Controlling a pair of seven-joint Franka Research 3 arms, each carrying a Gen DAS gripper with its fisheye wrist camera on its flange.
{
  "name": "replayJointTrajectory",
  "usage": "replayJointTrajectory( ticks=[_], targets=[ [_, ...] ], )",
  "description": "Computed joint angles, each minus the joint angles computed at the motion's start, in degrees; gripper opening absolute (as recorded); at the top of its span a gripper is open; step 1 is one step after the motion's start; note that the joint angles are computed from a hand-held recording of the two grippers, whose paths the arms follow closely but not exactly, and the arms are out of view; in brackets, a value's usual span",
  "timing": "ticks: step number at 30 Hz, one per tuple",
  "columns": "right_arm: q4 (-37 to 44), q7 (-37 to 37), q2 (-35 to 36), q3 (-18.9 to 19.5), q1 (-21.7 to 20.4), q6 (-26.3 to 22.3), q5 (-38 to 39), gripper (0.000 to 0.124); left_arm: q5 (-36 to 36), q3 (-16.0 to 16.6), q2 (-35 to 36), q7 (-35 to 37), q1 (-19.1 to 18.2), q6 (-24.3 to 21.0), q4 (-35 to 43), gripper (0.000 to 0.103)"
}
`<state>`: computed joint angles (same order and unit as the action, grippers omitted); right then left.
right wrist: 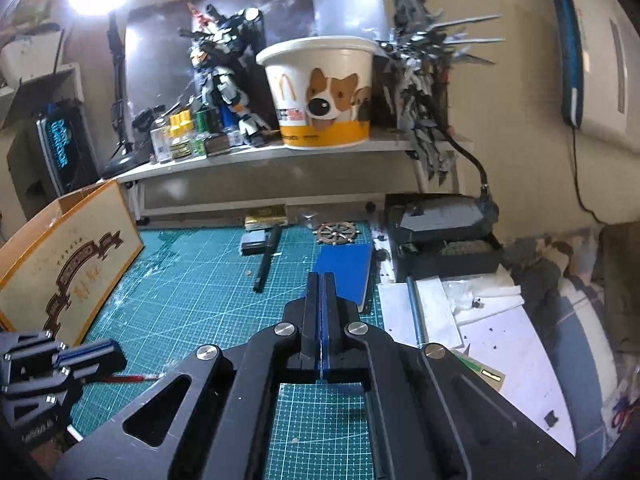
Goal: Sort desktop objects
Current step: 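Carry the pliers with the right tool while the left tool carries the file toward the box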
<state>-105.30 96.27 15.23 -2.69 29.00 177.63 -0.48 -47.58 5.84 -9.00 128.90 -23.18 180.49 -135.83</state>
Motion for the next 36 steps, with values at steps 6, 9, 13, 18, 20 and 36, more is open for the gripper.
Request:
replayJointTrajectory(
  ticks=[6,9,13,18,20,36],
  targets=[
    [2.13,-10.48,1.63,4.71,-4.34,-7.34,0.48,0.006,-5.31,0.66,0.17,4.43,0.13,-1.7,1.4,0.005],
    [2.44,-23.33,2.84,9.82,-8.36,-10.56,3.28,0.025,-6.69,-0.58,0.31,5.85,2.06,-2.86,2.16,0.005],
    [-0.78,-36.87,2.25,11.9,-9.3,-9.75,6.32,0.031,-7.71,-2.52,0.68,7.28,5.02,-4.76,3.23,0.005],
    [2.57,-47.62,5.55,14.23,-10.8,-14.29,12.86,0.035,-9.27,-4.56,1.13,8.87,7.94,-6.21,4.21,0.005],
    [4.14,-54.15,6.6,16.48,-12.69,-17.25,17.01,0.049,-8.54,-5.25,1.15,8.74,9.16,-7.04,4.34,0.005],
    [16.67,-64.85,12.28,14.59,-12.82,-37.83,33.13,0.02,-7.32,-8.49,4.45,8.87,14.51,-8.64,10.0,0.005]
  ],
)
